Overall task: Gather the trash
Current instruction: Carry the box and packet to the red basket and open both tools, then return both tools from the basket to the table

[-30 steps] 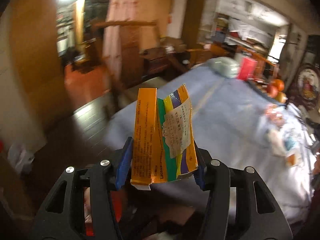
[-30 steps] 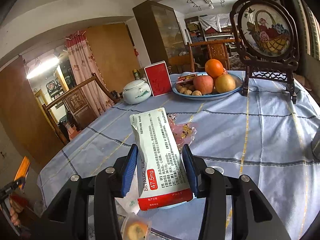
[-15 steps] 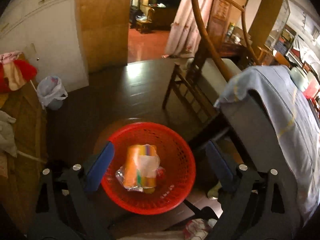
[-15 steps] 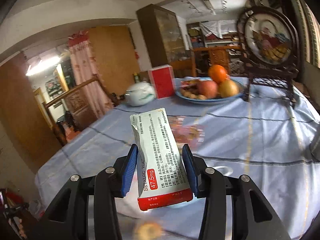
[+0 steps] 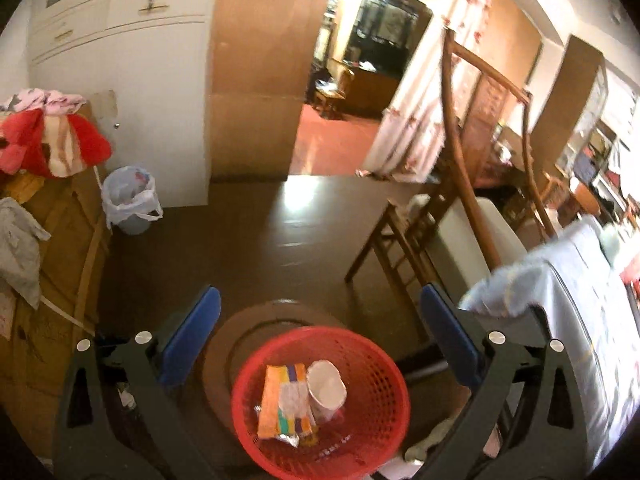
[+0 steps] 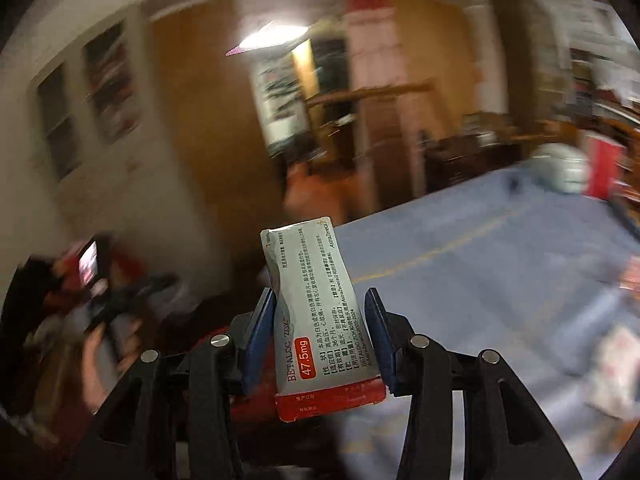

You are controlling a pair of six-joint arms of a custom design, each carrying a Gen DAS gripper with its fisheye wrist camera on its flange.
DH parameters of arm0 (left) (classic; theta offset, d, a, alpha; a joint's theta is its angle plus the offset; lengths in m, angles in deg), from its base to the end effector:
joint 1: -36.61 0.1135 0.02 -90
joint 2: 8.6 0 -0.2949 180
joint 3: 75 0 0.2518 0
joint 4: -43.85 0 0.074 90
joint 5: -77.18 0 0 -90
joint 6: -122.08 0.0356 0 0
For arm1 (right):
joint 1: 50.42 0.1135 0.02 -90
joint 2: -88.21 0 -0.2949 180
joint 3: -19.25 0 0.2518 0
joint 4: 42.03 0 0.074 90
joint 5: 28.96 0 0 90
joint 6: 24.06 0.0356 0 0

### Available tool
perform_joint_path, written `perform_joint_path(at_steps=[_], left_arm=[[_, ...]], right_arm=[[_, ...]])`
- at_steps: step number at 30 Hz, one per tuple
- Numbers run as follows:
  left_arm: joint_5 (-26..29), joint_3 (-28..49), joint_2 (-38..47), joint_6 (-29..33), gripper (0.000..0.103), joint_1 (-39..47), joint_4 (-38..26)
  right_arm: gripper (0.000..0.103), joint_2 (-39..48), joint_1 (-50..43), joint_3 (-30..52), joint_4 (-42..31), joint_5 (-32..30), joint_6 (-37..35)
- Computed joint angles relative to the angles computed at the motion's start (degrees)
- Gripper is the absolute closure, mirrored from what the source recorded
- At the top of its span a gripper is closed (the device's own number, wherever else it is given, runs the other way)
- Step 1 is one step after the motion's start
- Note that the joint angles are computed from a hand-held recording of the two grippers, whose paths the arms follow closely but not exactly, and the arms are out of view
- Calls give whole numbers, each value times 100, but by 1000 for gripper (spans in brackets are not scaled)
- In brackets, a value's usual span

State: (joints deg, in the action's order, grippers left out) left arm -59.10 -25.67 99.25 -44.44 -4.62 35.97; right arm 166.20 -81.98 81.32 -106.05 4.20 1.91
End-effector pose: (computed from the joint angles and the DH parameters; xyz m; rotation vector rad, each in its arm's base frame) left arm 0.2286 -0.1661 0.0891 -0.8732 2.0827 0.0946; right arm 0.2006 -0.0882 0.2408 -0.7200 2.0955 0.6603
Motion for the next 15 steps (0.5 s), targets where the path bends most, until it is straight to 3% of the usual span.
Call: perform_joint_path(at_steps=[4,5,7,15], left_arm=[[-160,-215,-60,-246,7,213,-41],[-188,-265,-76,-298,7,258,-60],[-226,-340,-93,-363,7,311,-69],[-48,-336,117,-138,7,326,378]], right_arm=[[55,-638,2049,-778,1251,660,1690],[43,-759,2399,-902,1479,819,2028],[36,-824,2871,-1054,1895,1013,2588],[36,-637,1957,-812,1547,892,1925]])
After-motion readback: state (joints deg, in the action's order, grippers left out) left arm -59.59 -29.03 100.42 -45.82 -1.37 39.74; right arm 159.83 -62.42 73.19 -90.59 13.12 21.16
